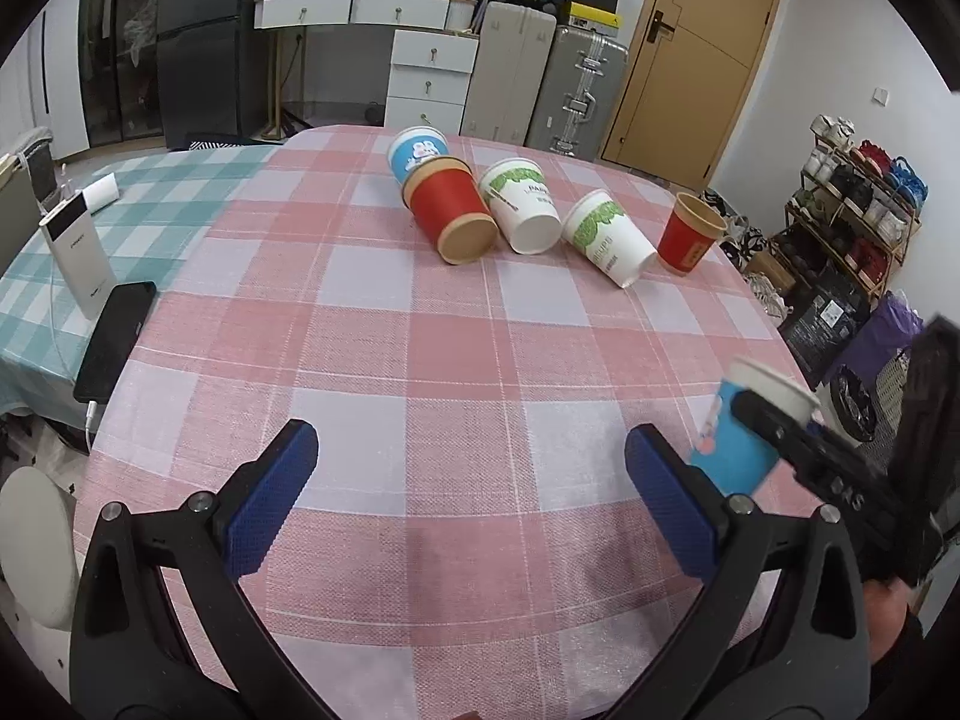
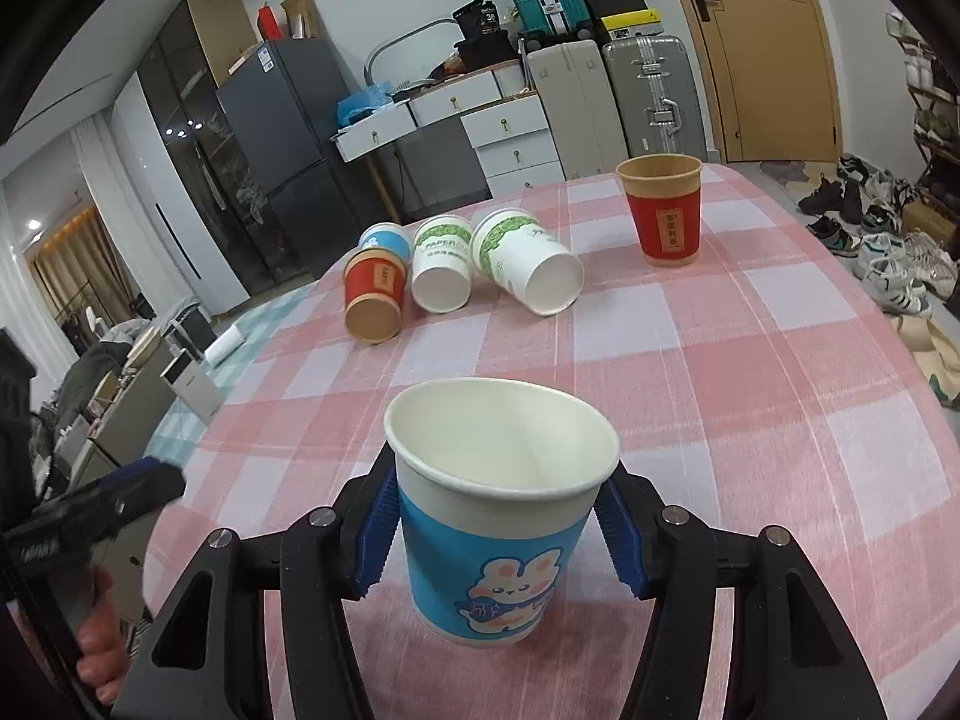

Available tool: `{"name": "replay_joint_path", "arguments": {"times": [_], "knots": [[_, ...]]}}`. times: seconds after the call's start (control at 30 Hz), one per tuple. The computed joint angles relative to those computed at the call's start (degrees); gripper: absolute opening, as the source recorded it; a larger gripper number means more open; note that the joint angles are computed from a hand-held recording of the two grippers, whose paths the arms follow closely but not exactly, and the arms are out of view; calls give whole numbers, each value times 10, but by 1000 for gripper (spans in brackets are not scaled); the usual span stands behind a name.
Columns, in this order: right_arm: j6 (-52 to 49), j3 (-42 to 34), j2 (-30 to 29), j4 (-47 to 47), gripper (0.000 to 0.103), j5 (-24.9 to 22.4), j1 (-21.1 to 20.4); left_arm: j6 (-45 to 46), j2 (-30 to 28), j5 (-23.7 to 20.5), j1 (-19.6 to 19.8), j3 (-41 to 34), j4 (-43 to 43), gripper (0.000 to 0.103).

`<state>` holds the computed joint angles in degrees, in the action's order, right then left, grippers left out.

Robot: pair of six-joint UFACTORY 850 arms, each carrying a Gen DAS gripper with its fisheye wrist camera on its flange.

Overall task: Flip cup upright
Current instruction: 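Lift the blue cup with the right gripper and set it down upright, then open the right gripper and pull it back from the blue cup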

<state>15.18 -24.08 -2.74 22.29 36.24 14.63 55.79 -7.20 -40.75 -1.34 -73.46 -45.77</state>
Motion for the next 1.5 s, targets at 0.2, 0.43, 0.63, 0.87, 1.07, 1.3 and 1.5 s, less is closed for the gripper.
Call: {"name": "replay_joint_path", "arguments": {"times": [0.2,0.43,0.63,0.87,1.07,1.3,1.5], "knots": [[-106,-49,-40,82,60,-19,-4,-16,-1,0,-7,3,17,102],[-262,-50,-47,223,64,13,62,-22,-5,-8,-2,3,21,102],[-213,-16,-24,205,64,12,78,-28,-2,-3,-2,9,25,102],[-216,-11,-15,199,77,-9,86,-33,7,-5,1,13,29,102],[-185,6,0,162,100,-28,88,-37,28,3,0,25,30,102],[-188,76,90,171,100,12,118,-30,50,7,-11,36,32,102],[-307,121,210,279,102,49,154,-16,73,8,-36,44,27,102]]}}
